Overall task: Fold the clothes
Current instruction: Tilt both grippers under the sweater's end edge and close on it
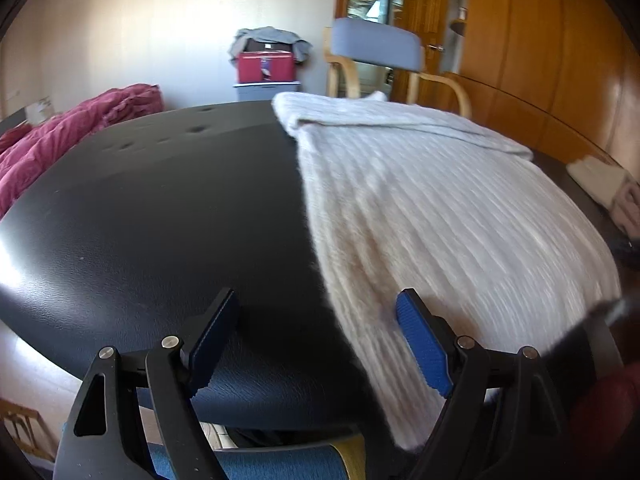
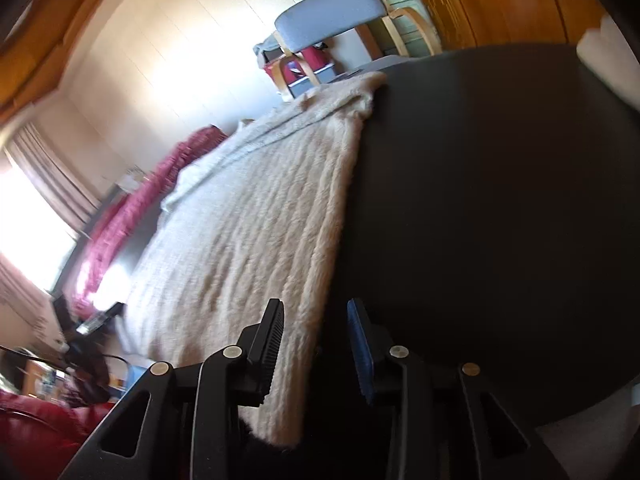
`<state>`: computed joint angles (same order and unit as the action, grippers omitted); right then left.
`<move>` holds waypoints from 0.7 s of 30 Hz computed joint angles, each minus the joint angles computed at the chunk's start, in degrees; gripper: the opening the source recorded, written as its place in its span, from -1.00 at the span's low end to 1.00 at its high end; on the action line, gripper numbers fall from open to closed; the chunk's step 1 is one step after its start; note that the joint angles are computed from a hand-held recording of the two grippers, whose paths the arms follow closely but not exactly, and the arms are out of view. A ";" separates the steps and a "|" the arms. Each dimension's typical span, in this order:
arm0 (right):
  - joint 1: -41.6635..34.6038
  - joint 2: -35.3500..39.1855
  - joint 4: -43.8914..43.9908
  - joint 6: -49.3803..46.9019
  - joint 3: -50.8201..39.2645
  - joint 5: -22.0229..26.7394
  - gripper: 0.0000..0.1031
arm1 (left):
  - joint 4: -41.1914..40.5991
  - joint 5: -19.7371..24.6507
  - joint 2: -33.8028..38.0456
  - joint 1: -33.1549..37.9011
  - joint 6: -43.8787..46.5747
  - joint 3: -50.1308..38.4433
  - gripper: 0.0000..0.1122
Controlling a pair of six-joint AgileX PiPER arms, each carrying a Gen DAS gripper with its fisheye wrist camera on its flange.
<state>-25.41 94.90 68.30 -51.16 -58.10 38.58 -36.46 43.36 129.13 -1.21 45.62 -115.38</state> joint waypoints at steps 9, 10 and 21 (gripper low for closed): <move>1.21 6.77 11.65 -9.18 -2.69 9.52 -0.33 | -7.65 2.66 -1.33 0.37 6.76 3.42 0.49; 1.75 6.82 11.24 -9.06 -3.04 9.34 -0.33 | -9.07 3.47 -1.68 0.85 8.01 4.22 0.49; 3.01 8.07 11.38 -11.30 -4.34 10.13 -0.32 | -19.21 20.63 0.56 6.40 8.45 2.86 0.49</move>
